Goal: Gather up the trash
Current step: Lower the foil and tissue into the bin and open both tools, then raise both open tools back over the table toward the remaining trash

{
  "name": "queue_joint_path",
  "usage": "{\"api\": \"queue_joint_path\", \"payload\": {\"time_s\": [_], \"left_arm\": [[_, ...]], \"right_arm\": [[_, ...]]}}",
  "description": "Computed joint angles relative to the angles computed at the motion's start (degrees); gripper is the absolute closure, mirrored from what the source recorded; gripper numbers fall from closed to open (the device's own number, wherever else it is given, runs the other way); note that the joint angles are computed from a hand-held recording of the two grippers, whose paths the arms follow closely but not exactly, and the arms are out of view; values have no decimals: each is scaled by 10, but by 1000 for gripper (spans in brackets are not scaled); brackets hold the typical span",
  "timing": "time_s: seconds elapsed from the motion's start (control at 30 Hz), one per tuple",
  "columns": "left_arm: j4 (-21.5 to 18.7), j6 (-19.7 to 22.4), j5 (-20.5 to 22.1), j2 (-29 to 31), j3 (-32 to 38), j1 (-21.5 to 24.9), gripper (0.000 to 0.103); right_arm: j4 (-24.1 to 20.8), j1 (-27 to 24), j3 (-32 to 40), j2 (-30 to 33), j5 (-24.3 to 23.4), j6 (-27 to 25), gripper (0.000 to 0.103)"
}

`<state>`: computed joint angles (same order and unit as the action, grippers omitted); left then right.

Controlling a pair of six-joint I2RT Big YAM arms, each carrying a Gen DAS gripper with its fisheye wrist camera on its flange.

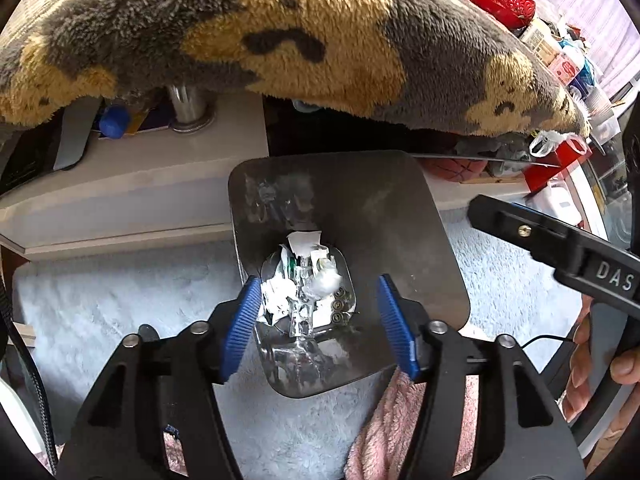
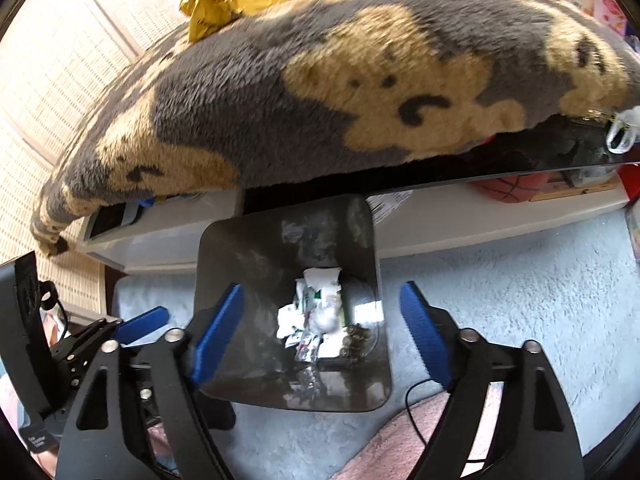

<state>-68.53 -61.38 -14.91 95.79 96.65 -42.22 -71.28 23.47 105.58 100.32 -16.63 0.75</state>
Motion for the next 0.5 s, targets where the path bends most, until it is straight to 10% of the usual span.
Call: {"api": "queue_joint_path", "payload": {"time_s": [0.5], "left_arm": [[-54,-8,-80,-26,42,-3,34]], "right_arm": [[29,-31,36,-12,2,24,13]]}}
